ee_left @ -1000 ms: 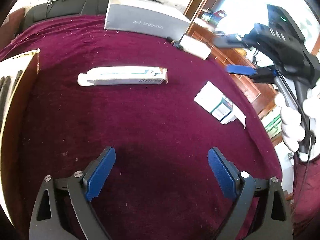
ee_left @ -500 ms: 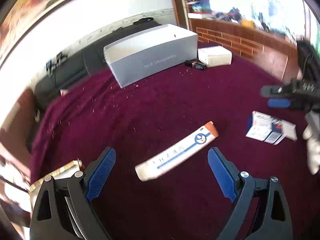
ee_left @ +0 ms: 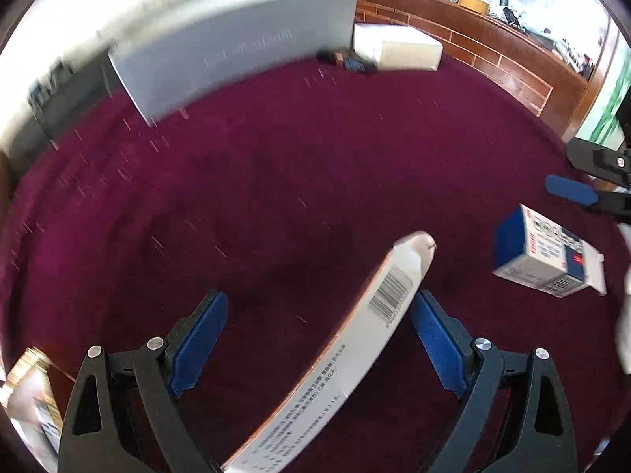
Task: Organize objects
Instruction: 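Grasp the white ointment tube with the left gripper, then grasp the white medicine box with the right gripper while the left holds the tube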
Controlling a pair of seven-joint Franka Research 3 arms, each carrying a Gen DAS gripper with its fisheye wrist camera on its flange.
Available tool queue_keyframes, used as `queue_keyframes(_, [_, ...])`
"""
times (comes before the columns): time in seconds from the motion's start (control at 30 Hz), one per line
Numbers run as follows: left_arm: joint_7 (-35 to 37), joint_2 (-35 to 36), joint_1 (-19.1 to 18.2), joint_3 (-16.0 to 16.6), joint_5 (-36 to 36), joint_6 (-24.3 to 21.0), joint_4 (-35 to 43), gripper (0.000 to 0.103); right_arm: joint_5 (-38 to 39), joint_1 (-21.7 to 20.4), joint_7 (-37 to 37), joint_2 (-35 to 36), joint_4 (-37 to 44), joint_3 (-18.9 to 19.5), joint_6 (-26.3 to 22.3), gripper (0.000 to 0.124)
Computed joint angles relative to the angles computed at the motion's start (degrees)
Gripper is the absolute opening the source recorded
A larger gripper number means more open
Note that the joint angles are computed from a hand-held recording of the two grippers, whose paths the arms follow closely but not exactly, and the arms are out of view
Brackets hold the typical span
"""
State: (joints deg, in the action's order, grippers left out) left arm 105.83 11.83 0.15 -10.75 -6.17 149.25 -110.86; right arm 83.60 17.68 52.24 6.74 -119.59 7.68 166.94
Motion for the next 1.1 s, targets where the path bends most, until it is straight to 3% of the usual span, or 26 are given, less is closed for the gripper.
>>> queue_keyframes(0.13, [1.1,-3.8,-0.7,-0.5,-0.7,-0.3,-4.4,0.09,0.8,-0.4,0.0,0.5,0.4,-0.2,-1.6,0.085])
queue_keyframes(0.23, [-4.4,-7.0,-3.1,0.6,5.7,3.0,-8.8,0.09,0.9,-0.3,-0.4,0.7,0.5,0.0,-1.2,0.085])
queue_keyframes(0.33, [-10.5,-8.8,-4.5,1.3,11.7,5.4,-11.5,0.081,0.2,-0.2,0.3,1.0,0.6,0.0,-1.2,0.085])
queue_keyframes(0.43, [-11.1,-10.3,-5.0,1.1,9.0,3.5,-12.2,0.051,-1.8,0.0,2.4,1.4,0.5,0.1,-0.5,0.085])
queue_keyframes(0.5, [-14.4,-10.9,-5.6,1.1,12.0,2.5,-12.3,0.028,-2.3,-0.1,2.6,1.4,0.5,0.3,0.0,0.085])
queue_keyframes(0.53, [-16.1,-11.3,-5.8,1.1,13.9,2.5,-12.7,0.025,-2.9,0.0,3.0,1.5,0.4,0.3,0.4,0.085])
queue_keyframes(0.63, [-20.8,-13.1,-6.1,1.3,18.9,3.1,-14.6,0.023,-3.4,-0.1,3.2,1.5,0.4,0.6,0.8,0.085])
queue_keyframes(0.87, [-25.3,-14.7,-5.9,1.7,21.9,3.9,-16.5,0.023,-7.5,0.3,5.6,1.7,0.0,1.0,2.2,0.085])
queue_keyframes(1.1, [-30.4,-16.2,-5.2,1.8,27.6,4.0,-17.6,0.023,-5.3,-0.1,2.0,1.7,0.5,1.7,1.6,0.085])
